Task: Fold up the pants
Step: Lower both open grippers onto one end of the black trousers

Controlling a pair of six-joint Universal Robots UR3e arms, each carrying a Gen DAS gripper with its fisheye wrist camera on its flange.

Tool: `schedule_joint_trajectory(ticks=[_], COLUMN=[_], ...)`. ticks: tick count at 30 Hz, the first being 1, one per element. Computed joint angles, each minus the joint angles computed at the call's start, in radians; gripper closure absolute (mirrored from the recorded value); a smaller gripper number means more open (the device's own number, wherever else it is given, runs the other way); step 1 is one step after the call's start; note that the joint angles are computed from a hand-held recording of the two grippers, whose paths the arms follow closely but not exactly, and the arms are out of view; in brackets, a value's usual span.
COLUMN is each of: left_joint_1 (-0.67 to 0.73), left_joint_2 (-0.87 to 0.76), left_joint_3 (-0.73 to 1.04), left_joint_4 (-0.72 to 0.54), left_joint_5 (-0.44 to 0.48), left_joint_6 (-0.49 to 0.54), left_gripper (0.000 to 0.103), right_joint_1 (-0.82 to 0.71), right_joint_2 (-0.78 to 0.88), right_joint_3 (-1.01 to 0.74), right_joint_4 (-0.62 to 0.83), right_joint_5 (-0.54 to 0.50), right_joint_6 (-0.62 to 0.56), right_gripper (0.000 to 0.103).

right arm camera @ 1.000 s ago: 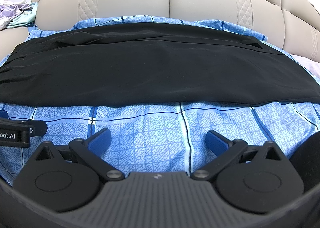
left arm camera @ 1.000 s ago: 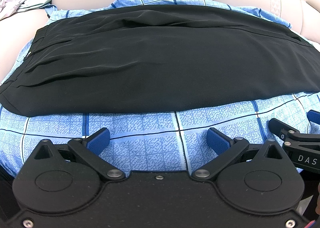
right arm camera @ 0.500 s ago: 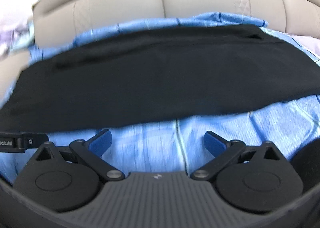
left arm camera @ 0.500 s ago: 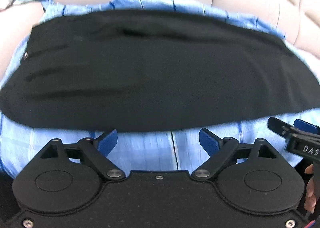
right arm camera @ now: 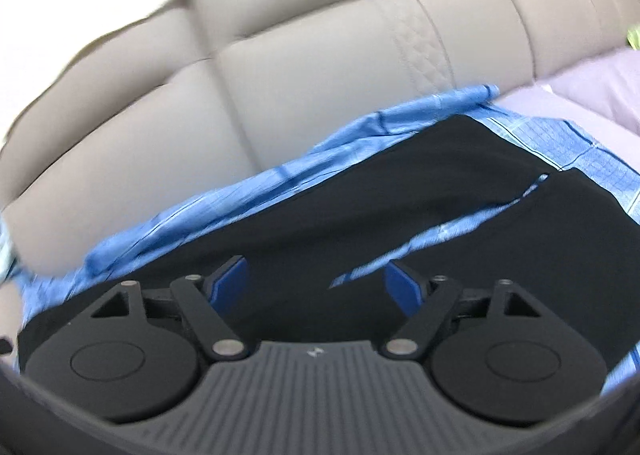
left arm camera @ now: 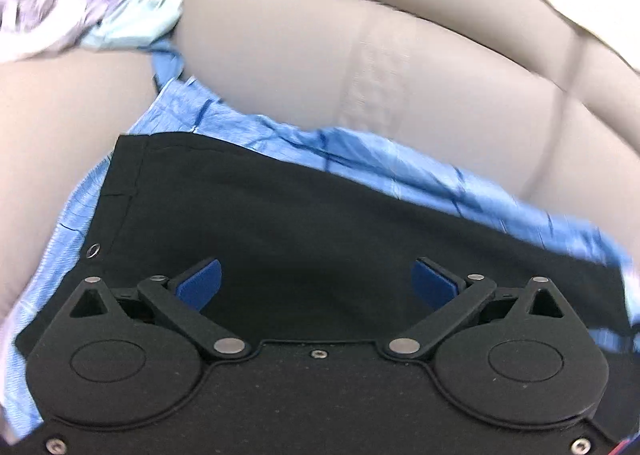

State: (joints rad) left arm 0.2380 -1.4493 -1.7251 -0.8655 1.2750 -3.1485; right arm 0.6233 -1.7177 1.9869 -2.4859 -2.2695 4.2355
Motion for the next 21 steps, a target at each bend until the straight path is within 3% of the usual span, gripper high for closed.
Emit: schedule_joint_trajectory(ticks=[3,7,11,15,19,21], left_joint_1=[-0.025,-0.061,-0.101,-0.108,-0.118,-0.126], left_joint_2=[-0.280,-0.574,-0.783,-0.975,-1.109,-1.170], left_joint_3=[0.290,0.612,0.826,1.071,1.250,1.342], left_joint_4=[-0.068,-0.138,-0.150,-0.231,-0.270,-0.309], left_joint_5=[0.055,0.182,0.319,0.373,0.427,0.454], left_joint_6=[-0.131,-0.242,-0.320,-0.389,-0.410,-0.416], left_gripper=[0.001,0.002,0.002,0.002,0.002,0.001], right_joint_1=[-0.203,-0.397,-0.528,-0.585,-0.627,-0.629], right_joint_2=[0.007,0.079,0.213,0.375,0.538,0.616], right_joint_3=[-0.018,-0.058,-0.145,-0.281,-0.430,-0.506], right_joint_4=[-0.007,-0.019,-0.024,-0.016,-0.006,0.009], right_joint_5=[0.153,0.276,0.319,0.264,0.241,0.213], right_joint_6=[-0.100,-0.203,-0.268,-0.316,-0.351,-0.363], right_gripper=[0.021,0.036,0.043,0.043,0.023,0.020])
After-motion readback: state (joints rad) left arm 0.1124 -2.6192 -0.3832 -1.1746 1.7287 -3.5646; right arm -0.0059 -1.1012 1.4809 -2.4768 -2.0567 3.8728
